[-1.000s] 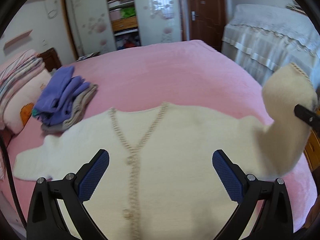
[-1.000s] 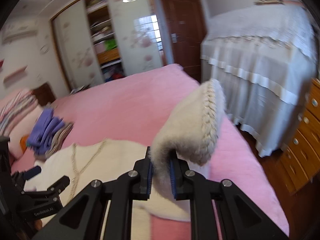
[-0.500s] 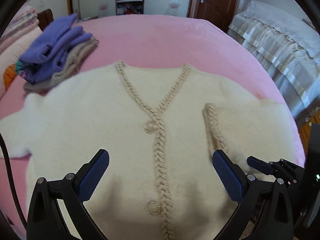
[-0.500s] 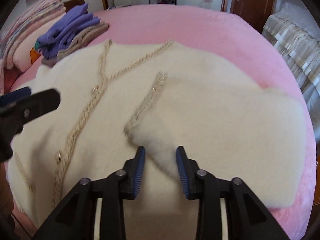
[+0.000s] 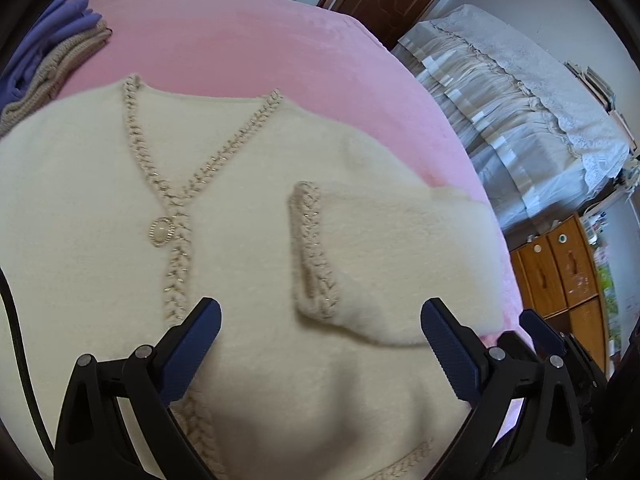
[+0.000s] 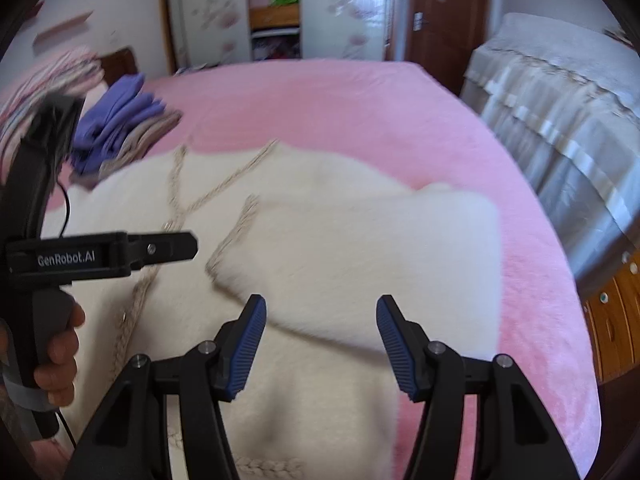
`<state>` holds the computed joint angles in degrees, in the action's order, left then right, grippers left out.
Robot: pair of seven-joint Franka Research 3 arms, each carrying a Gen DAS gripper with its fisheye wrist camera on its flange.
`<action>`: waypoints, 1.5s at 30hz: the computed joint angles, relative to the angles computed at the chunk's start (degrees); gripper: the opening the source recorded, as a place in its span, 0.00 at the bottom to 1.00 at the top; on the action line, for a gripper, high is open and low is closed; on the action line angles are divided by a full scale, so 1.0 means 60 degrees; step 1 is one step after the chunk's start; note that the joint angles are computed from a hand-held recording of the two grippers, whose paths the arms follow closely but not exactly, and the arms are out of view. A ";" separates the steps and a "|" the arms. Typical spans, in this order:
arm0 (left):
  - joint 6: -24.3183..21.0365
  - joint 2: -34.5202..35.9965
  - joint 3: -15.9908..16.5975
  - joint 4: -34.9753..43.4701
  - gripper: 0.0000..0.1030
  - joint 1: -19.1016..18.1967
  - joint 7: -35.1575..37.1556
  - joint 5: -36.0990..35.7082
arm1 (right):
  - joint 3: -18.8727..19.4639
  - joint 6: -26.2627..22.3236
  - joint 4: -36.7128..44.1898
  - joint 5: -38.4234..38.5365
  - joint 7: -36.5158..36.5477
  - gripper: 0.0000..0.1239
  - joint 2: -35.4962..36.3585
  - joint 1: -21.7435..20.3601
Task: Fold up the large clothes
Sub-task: 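Grasp the braided edge of the folded side with the left gripper, then fold the side panel over toward the button placket, open left gripper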
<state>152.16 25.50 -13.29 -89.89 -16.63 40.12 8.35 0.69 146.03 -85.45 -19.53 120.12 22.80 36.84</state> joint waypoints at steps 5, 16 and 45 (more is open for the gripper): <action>-0.0147 0.0823 -0.0404 0.0742 0.76 0.0300 0.0479 -0.0738 | 0.0083 0.0523 -0.0871 0.0642 0.0419 0.47 -0.0591 -0.0436; 0.0345 0.2608 -0.0977 0.2331 0.62 0.0518 0.1370 -0.2351 | 0.0298 0.0825 -0.1831 0.1575 0.0459 0.47 -0.0939 -0.0942; -0.3248 -0.1268 0.3155 -0.0129 0.14 -0.2088 -0.5400 0.6643 | 0.0080 0.0024 -0.1328 0.0263 0.1328 0.47 -0.0548 -0.0799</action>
